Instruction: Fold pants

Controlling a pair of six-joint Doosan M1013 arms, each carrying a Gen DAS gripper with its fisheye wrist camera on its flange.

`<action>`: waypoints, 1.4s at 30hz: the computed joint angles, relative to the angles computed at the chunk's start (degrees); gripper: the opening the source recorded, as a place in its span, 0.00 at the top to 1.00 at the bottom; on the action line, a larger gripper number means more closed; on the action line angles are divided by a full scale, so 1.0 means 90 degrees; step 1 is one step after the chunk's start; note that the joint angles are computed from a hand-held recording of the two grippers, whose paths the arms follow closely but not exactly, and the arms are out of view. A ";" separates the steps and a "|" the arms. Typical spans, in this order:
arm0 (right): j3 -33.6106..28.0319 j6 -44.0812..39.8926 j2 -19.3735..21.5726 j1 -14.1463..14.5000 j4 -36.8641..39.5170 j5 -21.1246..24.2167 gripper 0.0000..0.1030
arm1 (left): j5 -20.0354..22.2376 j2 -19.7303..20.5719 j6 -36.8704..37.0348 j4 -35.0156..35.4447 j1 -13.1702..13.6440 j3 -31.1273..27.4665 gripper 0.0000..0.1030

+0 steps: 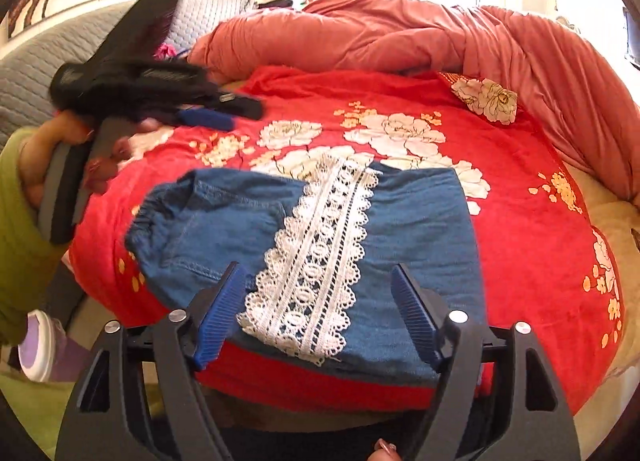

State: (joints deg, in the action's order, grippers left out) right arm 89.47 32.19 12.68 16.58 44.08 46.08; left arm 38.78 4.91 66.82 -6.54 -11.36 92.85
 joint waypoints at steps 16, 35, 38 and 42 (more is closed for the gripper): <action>0.0070 -0.1034 -0.0068 0.0310 0.0702 0.0484 0.20 | 0.0444 -0.1004 -0.1922 0.1419 0.0387 0.1071 0.31; 0.0336 -0.0950 0.0088 0.1407 -0.0967 -0.0466 0.39 | 0.0663 -0.0316 0.1480 -0.2406 0.1034 0.1004 0.36; 0.0405 -0.1055 0.0137 0.1488 -0.1185 -0.0722 0.39 | 0.0866 -0.0114 0.2022 -0.2970 0.1108 0.0931 0.47; 0.0397 -0.1039 0.0182 0.1461 -0.1160 -0.0786 0.52 | 0.0961 0.0047 0.1994 -0.2958 0.1095 0.0852 0.52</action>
State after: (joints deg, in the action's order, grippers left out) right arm 93.04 22.84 14.31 29.73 33.64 39.01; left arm 47.42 5.33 84.77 -33.16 -1.50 100.52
